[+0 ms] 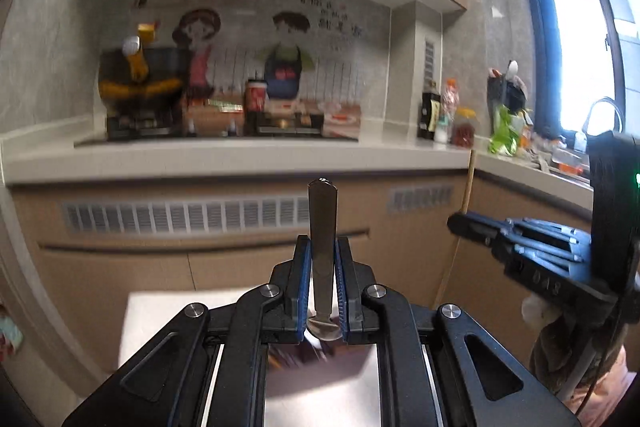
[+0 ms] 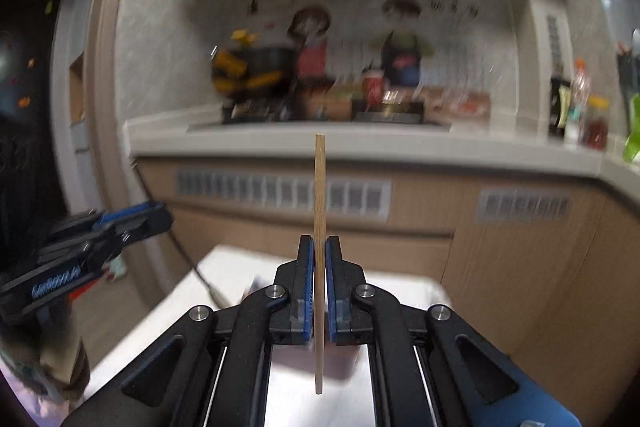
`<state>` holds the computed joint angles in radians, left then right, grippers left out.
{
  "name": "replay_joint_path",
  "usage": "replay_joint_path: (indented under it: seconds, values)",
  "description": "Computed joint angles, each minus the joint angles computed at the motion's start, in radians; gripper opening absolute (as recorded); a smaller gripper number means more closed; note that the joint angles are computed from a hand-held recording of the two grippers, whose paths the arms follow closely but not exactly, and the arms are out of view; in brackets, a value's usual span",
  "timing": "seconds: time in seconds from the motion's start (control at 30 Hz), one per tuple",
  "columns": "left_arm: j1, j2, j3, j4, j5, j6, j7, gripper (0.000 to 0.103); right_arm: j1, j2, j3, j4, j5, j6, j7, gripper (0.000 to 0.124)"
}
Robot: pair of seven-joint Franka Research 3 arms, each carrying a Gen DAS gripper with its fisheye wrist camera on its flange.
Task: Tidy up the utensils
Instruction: 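Lift the dark spoon over the caddy with the left tool while the right tool lifts the chopstick, then open the left tool dropping the dark spoon into the caddy while the right tool drops the chopstick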
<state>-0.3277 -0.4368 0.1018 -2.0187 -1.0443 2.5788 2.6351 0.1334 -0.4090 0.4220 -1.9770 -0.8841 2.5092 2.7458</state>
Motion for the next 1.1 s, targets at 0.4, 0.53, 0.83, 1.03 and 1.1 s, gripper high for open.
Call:
replay_joint_path:
  seconds: [0.4, 0.53, 0.83, 1.03, 1.1]
  values:
    - [0.122, 0.269, -0.096, 0.162, 0.057, -0.051, -0.115, 0.012, 0.039, 0.25, -0.061, 0.155, -0.131, -0.078, 0.049, 0.006]
    - [0.168, 0.325, -0.143, 0.168, 0.095, -0.078, -0.158, 0.012, 0.087, 0.308, -0.113, 0.157, -0.09, -0.075, 0.033, 0.006]
    - [0.232, 0.41, -0.216, 0.16, 0.216, -0.138, -0.279, 0.026, 0.189, 0.355, -0.242, 0.096, 0.125, -0.012, -0.076, 0.044]
    - [0.231, 0.312, -0.212, 0.043, 0.183, -0.089, -0.258, 0.033, 0.209, 0.264, -0.231, -0.011, 0.064, -0.042, 0.053, 0.061]
    - [0.215, 0.237, -0.191, -0.027, 0.152, -0.057, -0.225, 0.049, 0.205, 0.224, -0.21, -0.043, 0.053, -0.053, 0.085, 0.065]
